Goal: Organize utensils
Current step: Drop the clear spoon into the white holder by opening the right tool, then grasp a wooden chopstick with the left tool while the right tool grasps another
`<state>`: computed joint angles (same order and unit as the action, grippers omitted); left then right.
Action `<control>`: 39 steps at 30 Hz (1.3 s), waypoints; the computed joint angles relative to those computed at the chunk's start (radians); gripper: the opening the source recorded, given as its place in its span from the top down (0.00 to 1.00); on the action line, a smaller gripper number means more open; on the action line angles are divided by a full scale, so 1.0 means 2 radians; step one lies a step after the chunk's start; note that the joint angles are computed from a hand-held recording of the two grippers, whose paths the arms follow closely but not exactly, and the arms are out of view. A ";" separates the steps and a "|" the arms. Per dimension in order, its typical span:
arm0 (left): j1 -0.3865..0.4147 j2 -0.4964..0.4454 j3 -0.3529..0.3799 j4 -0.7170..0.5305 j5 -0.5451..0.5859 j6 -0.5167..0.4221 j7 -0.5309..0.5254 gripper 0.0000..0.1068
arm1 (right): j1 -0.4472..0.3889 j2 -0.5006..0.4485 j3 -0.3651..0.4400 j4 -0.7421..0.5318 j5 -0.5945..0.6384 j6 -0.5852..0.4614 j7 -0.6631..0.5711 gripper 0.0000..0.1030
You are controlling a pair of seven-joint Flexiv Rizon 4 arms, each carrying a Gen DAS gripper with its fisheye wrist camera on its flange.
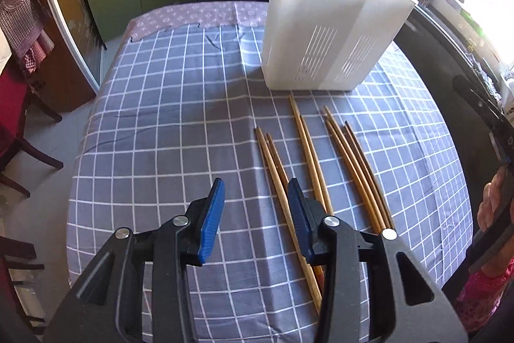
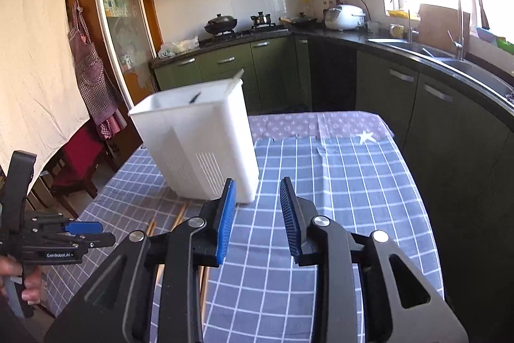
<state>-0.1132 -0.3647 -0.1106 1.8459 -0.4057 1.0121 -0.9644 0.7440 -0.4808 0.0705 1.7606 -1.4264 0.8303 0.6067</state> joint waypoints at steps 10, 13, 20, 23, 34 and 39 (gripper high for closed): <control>-0.018 -0.041 0.015 -0.050 0.050 -0.056 -0.080 0.76 | -0.022 0.025 0.015 0.068 -0.051 -0.009 0.107 0.68; -0.019 -0.043 0.012 -0.051 0.057 -0.057 -0.085 0.77 | -0.026 0.029 0.019 0.070 -0.051 -0.011 0.108 0.68; -0.032 -0.050 0.020 -0.071 0.094 -0.070 -0.108 0.83 | -0.032 0.033 0.025 0.073 -0.052 -0.006 0.106 0.68; -0.033 -0.050 0.016 -0.070 0.096 -0.075 -0.107 0.91 | -0.032 0.033 0.026 0.070 -0.043 -0.006 0.096 0.67; -0.011 -0.028 -0.003 -0.035 0.046 -0.049 -0.052 0.93 | -0.032 -0.016 0.027 0.017 0.084 0.092 -0.061 0.61; 0.002 0.005 -0.014 0.004 -0.002 -0.001 -0.001 0.93 | -0.038 -0.066 0.042 -0.038 0.194 0.137 -0.185 0.68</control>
